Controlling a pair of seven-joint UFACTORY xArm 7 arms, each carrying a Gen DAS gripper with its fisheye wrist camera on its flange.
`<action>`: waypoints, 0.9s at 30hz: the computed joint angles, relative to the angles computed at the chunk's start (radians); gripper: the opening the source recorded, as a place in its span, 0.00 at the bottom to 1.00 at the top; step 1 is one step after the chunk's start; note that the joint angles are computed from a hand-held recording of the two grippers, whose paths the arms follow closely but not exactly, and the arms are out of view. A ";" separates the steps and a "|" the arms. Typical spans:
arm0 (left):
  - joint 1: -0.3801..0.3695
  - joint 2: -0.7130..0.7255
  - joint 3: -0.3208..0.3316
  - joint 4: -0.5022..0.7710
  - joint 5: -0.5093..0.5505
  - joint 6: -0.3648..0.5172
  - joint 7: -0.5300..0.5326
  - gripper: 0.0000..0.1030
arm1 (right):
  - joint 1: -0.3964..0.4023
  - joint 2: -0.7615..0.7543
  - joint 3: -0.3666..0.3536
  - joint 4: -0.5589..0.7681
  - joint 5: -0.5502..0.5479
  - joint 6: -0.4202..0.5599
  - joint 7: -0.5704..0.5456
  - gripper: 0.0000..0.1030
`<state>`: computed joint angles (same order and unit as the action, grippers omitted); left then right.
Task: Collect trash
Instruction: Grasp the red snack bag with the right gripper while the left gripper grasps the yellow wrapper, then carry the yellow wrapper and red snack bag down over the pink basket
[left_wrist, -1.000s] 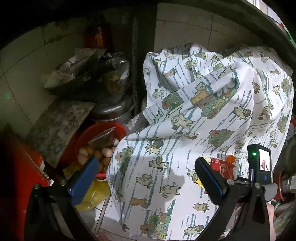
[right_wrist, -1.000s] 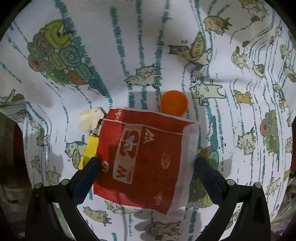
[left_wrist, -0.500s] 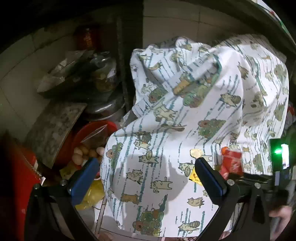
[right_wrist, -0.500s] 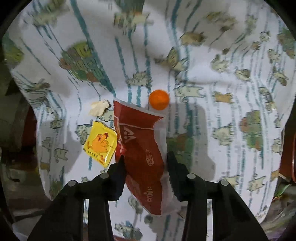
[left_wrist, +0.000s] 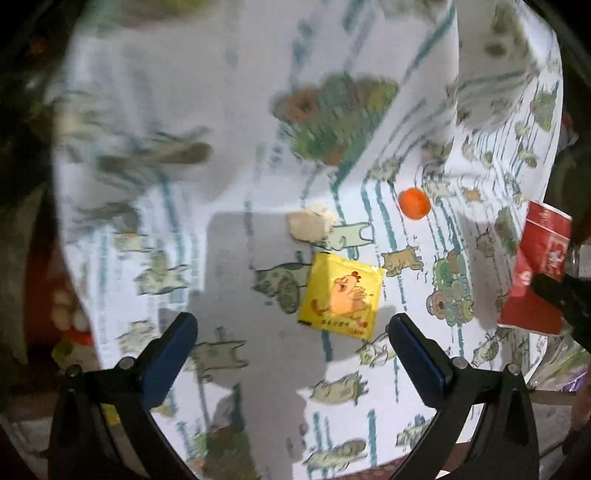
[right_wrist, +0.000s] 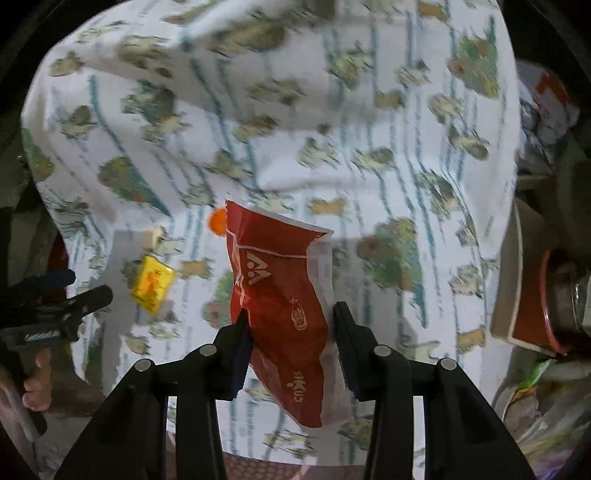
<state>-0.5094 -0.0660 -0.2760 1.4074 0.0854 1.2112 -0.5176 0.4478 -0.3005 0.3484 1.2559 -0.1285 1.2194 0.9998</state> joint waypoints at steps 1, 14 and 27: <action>-0.004 0.021 -0.005 0.011 0.009 0.003 -0.004 0.95 | 0.000 -0.003 0.002 -0.007 -0.001 -0.004 0.006 0.43; -0.088 0.146 -0.004 0.094 0.061 0.040 -0.014 0.62 | -0.020 -0.069 -0.009 -0.060 0.021 -0.004 -0.041 0.43; -0.047 0.040 0.012 0.042 -0.031 0.062 0.000 0.24 | -0.038 -0.077 0.000 -0.066 0.031 -0.015 -0.023 0.43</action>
